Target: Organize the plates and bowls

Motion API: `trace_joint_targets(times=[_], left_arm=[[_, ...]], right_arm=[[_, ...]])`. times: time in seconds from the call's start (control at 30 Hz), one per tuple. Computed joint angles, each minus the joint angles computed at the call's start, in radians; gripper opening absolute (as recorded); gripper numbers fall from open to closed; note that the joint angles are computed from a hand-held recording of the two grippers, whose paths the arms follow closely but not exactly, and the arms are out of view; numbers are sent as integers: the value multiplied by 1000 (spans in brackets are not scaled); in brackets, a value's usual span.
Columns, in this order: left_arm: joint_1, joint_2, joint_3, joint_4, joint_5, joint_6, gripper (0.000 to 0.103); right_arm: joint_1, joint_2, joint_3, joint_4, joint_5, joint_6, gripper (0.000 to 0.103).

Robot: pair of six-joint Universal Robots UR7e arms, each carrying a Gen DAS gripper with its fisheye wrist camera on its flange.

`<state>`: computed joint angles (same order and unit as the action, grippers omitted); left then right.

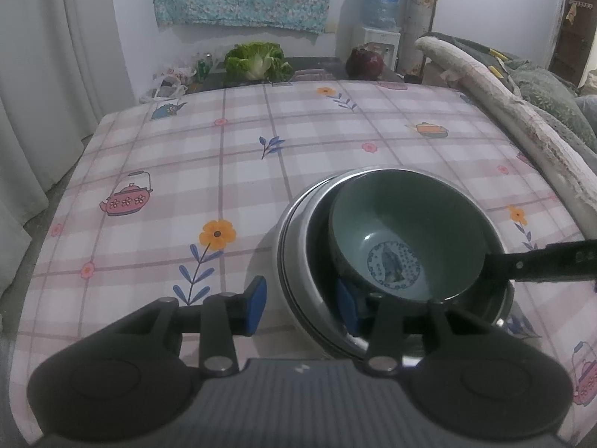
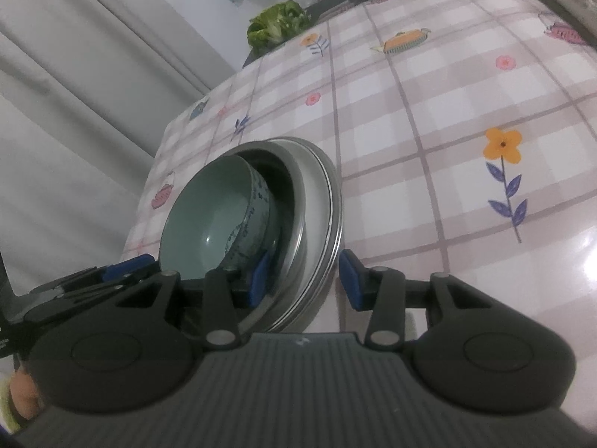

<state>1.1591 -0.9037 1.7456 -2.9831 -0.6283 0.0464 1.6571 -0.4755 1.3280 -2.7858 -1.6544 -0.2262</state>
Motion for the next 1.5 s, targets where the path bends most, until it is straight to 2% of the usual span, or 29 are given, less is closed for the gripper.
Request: trace_joint_targets(times=[0.23, 0.33, 0.4, 0.5, 0.6, 0.63, 0.67, 0.77, 0.8, 0.87, 0.9, 1.0, 1.07, 1.13, 1.23, 1.37, 1.5], left_arm=[[13, -6, -4, 19, -31, -34, 44], [19, -13, 9, 6, -46, -42, 49], [19, -20, 23, -21, -54, -35, 56], [17, -37, 57, -86, -70, -18, 64], [1, -50, 97, -171, -40, 15, 66], [-7, -54, 109, -202, -30, 35, 67], [-14, -57, 123, -236, -21, 60, 70], [-37, -61, 165, -356, 2, 145, 81], [-45, -63, 177, -388, 6, 168, 83], [-60, -69, 202, -439, 10, 202, 86], [-66, -74, 214, -452, 4, 210, 88], [-83, -85, 249, -500, -20, 208, 97], [-96, -86, 267, -526, -24, 198, 103], [-110, -78, 281, -563, -14, 202, 103], [-126, -86, 291, -507, 2, 161, 103], [-141, -78, 285, -438, 61, 78, 103], [-148, -80, 286, -372, 99, 3, 103]], right_arm=[[-10, 2, -4, 27, 37, 43, 40], [-15, -13, 20, 12, 52, 58, 40], [-16, -28, 48, -14, 52, 64, 41], [-13, -58, 112, -104, 26, 52, 51], [-3, -95, 195, -228, -13, 11, 58], [1, -108, 222, -269, -27, -8, 64], [9, -121, 252, -322, -49, -35, 75], [31, -148, 320, -466, -105, -138, 86], [40, -155, 340, -513, -126, -176, 88], [52, -171, 378, -596, -146, -245, 100], [59, -178, 399, -643, -159, -284, 102], [83, -197, 441, -715, -218, -365, 102], [94, -206, 463, -742, -241, -390, 102], [107, -204, 485, -787, -276, -413, 102], [128, -179, 499, -870, -343, -452, 102], [147, -118, 479, -962, -434, -477, 102], [153, -86, 460, -1003, -457, -445, 102]])
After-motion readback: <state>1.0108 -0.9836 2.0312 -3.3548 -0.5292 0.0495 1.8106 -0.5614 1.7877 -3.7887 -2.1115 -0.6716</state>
